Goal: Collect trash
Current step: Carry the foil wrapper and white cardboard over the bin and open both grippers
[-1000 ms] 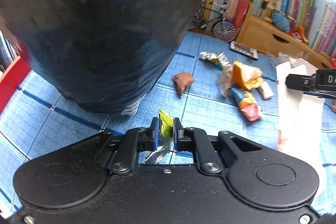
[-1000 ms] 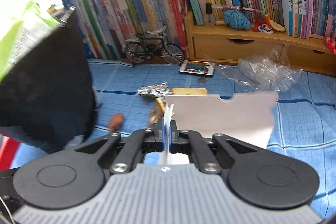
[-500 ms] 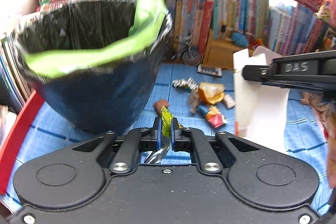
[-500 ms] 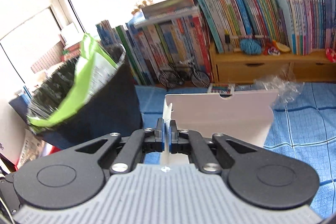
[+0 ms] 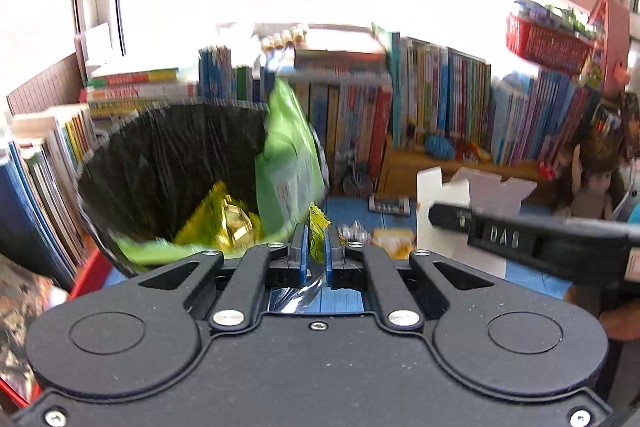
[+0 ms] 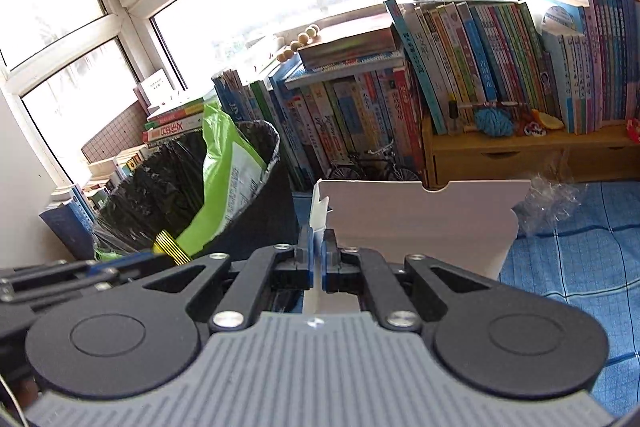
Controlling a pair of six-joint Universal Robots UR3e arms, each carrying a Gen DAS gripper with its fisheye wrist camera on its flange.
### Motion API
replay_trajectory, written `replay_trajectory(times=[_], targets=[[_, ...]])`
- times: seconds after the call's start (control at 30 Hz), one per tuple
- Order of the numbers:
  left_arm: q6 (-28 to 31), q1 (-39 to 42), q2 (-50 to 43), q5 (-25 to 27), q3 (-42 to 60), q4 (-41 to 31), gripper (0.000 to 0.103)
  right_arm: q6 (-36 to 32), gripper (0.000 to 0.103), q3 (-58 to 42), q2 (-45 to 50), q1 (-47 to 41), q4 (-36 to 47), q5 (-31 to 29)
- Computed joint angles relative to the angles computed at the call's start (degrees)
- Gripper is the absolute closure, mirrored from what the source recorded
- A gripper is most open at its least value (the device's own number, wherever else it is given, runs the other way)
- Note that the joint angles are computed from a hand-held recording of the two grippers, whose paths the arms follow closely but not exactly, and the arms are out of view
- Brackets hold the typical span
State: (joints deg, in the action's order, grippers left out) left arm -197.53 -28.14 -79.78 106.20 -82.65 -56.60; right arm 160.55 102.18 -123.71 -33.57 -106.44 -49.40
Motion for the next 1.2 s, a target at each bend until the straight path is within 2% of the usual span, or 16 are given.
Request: replay_trajectory(times=[0.2,0.37,0.53,0.7,0.9,1.2], targets=[[3.3,5.0,-0.6,-1.4,6.2,-1.4,0.096,1.5,0.096,-5.2,3.1,1.5,-0.9,1.4],[6.4,12.1,-1.1,-5.3,10.0,-3.2,0.096,5.4,0.096,-12.3,9.3,5.9,-4.4,1.3],[9.1,18.5,-2.3,-8.6,12.1,-3.4,0.096,11.4,0.096,-23.0,19.1,13.0,-9.7,-0.4],[9.6,23.7,-2.9,-11.4,10.7,-3.2,0.096,16.1,0.096,-38.1,30.9,21.4,-12.3,-3.4],[10.3,26.8,-1.9,-12.8,5.5,-1.5,0.095,18.7,0.096,-57.9,46.2,30.6,-8.1,-6.7],[11.2,31.0,0.5,-14.7,-1.0,-2.4,0.09,16.4,0.096,-81.5,64.6,39.2,4.1,-11.6]])
